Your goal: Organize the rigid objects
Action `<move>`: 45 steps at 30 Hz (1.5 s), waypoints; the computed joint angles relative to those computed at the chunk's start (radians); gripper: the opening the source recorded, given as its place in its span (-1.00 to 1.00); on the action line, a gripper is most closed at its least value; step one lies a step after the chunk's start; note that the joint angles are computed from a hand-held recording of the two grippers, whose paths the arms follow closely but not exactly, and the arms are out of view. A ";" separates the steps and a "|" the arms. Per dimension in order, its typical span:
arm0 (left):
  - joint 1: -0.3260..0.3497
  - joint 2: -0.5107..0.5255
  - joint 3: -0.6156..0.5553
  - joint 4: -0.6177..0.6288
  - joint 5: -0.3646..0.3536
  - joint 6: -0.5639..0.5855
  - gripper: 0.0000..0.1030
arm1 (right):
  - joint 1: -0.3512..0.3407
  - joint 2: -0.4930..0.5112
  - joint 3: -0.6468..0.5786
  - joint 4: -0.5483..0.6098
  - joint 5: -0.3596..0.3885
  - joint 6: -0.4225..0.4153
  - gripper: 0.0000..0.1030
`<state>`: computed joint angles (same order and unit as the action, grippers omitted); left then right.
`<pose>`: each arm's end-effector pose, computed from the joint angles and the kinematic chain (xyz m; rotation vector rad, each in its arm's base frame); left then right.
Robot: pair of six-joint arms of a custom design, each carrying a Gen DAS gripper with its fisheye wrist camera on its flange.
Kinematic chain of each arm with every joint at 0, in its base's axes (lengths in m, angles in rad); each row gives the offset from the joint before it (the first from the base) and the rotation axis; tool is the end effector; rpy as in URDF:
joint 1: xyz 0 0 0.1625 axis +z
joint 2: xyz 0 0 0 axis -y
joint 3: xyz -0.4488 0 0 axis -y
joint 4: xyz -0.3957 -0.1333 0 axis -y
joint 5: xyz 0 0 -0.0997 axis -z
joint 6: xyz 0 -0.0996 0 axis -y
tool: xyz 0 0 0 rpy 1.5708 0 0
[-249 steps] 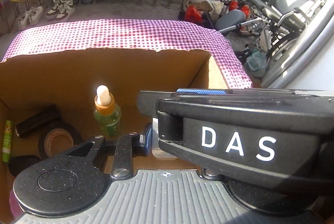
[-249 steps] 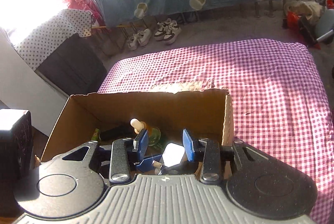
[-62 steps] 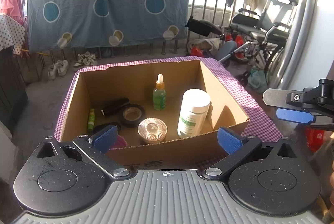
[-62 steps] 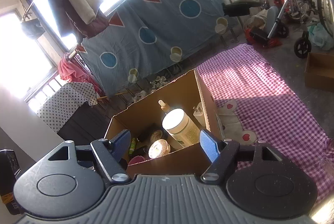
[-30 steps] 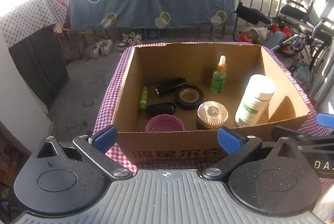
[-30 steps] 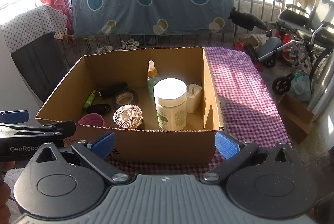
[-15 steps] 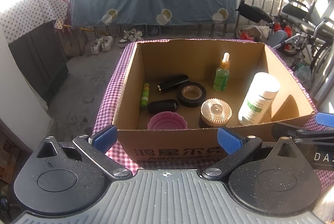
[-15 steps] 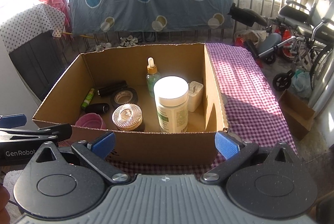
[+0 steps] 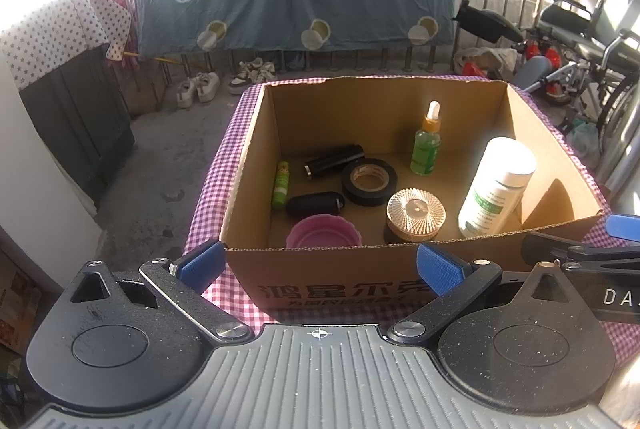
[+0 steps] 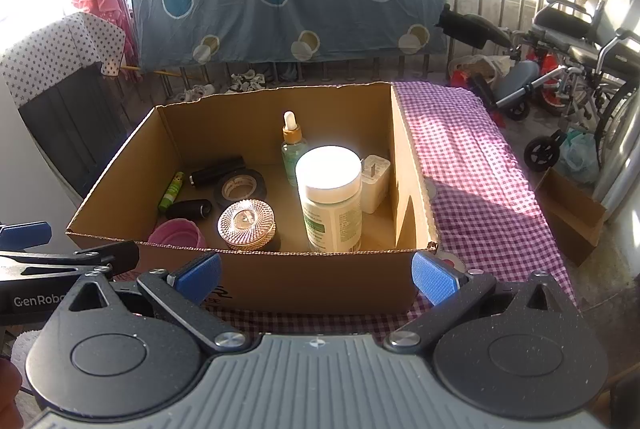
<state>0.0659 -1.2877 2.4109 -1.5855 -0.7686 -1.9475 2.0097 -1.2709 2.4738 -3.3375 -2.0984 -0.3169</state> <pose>-0.2650 -0.2228 0.1166 0.0716 2.0205 -1.0067 0.2474 -0.3314 0.2026 0.7544 -2.4402 0.7780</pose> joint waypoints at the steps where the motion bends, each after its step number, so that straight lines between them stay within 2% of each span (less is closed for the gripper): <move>1: 0.001 0.001 0.000 -0.001 -0.001 0.001 0.99 | -0.001 0.000 0.000 0.002 0.000 0.003 1.00; 45: -0.001 -0.016 0.003 0.009 -0.018 -0.006 0.99 | 0.009 0.006 -0.003 0.019 -0.007 0.019 1.00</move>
<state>0.0644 -1.3038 2.4143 -1.5768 -0.7870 -1.9537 2.0189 -1.2645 2.4709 -3.3181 -2.1054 -0.2981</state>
